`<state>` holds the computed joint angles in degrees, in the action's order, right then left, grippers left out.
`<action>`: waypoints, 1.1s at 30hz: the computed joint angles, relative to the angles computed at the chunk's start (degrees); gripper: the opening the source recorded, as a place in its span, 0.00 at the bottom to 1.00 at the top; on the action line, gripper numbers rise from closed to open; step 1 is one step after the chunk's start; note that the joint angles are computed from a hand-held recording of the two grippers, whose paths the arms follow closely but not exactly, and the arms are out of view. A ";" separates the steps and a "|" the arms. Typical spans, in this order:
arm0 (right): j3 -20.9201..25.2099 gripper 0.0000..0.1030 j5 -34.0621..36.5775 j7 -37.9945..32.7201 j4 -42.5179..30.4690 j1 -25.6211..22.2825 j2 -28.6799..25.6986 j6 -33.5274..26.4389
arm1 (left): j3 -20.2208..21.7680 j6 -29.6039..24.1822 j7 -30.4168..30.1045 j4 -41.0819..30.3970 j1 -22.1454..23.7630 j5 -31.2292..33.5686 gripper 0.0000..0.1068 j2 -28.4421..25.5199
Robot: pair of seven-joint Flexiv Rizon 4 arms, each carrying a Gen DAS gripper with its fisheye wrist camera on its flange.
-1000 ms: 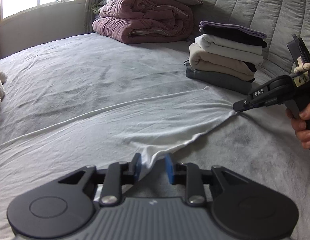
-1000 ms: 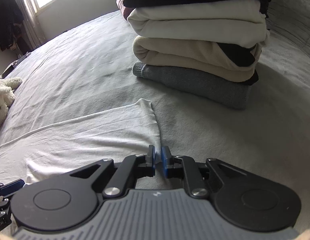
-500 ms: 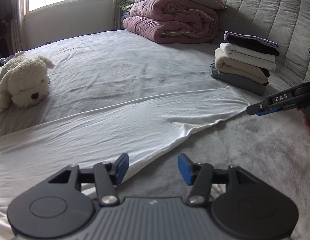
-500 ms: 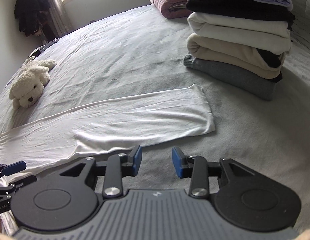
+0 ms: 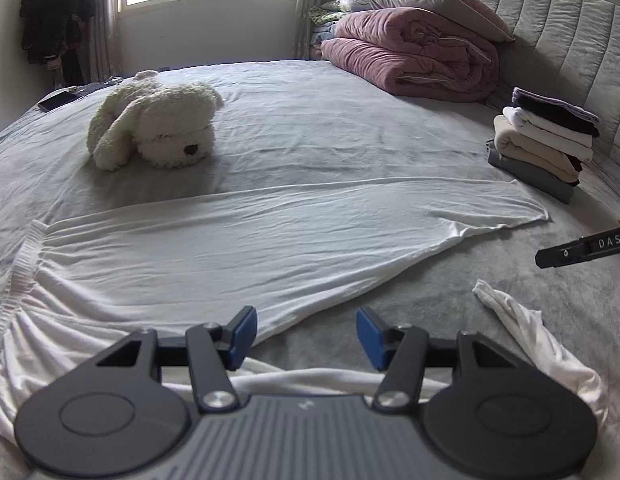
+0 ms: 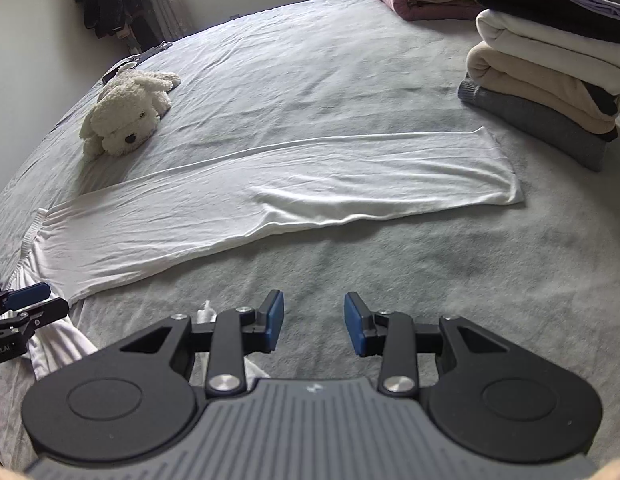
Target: Fold clothes
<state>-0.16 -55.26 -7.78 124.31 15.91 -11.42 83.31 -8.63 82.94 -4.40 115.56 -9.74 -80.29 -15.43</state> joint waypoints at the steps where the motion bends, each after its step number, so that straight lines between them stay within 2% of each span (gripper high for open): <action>1: 0.26 0.37 0.01 0.09 -0.11 0.32 -0.22 0.00 | 0.19 0.09 0.34 0.32 0.28 -0.94 0.53 0.36; 7: 0.74 0.37 0.72 0.91 -0.60 2.96 -1.89 -0.02 | 2.48 0.68 -0.05 1.72 1.20 -4.66 0.53 1.61; 13: -0.97 0.36 -6.08 6.14 -1.34 5.25 -2.30 -2.52 | 4.32 1.94 -6.04 3.62 2.91 -0.59 0.53 2.33; 14: -0.93 0.34 -7.47 7.15 -1.42 5.23 -2.24 -3.10 | 4.45 2.37 -6.76 3.90 3.29 0.26 0.53 2.28; 15: -0.89 0.24 -9.07 8.28 -1.40 5.07 -2.09 -3.50 | 4.64 2.72 -7.90 4.20 3.75 1.53 0.53 2.21; 16: -0.70 0.09 -10.50 9.28 -1.40 4.81 -1.91 -4.02 | 4.98 2.93 -9.78 4.53 4.30 3.52 0.53 2.13; 17: -0.42 0.04 -11.64 10.22 -1.32 4.45 -1.57 -4.83 | 5.27 3.02 -11.79 4.87 4.98 5.66 0.53 2.07; 21: 1.10 0.00 -15.77 13.10 -1.07 2.71 0.14 -9.39 | 5.70 2.13 -18.66 5.66 8.72 11.13 0.53 2.24; 26: 3.11 0.00 -16.39 13.98 -0.39 -0.54 2.58 -12.74 | 5.61 1.64 -22.72 5.72 12.88 12.77 0.53 2.18; 28: 3.87 0.11 -16.28 13.39 0.02 -1.54 3.24 -10.83 | 6.36 -0.24 -26.07 5.45 14.48 14.55 0.53 2.11; 30: 4.72 0.14 -16.25 12.73 0.06 -1.54 3.52 -9.95 | 6.66 -2.25 -28.85 5.04 16.04 14.80 0.53 2.08; 32: 5.38 0.23 -16.30 12.50 -0.15 -1.10 3.29 -8.67 | 6.95 -4.78 -31.61 4.43 17.48 14.29 0.53 1.93; 33: 5.42 0.33 -17.36 13.45 -0.39 -0.75 2.99 -7.85 | 6.99 -5.94 -32.71 4.08 18.09 13.60 0.53 1.75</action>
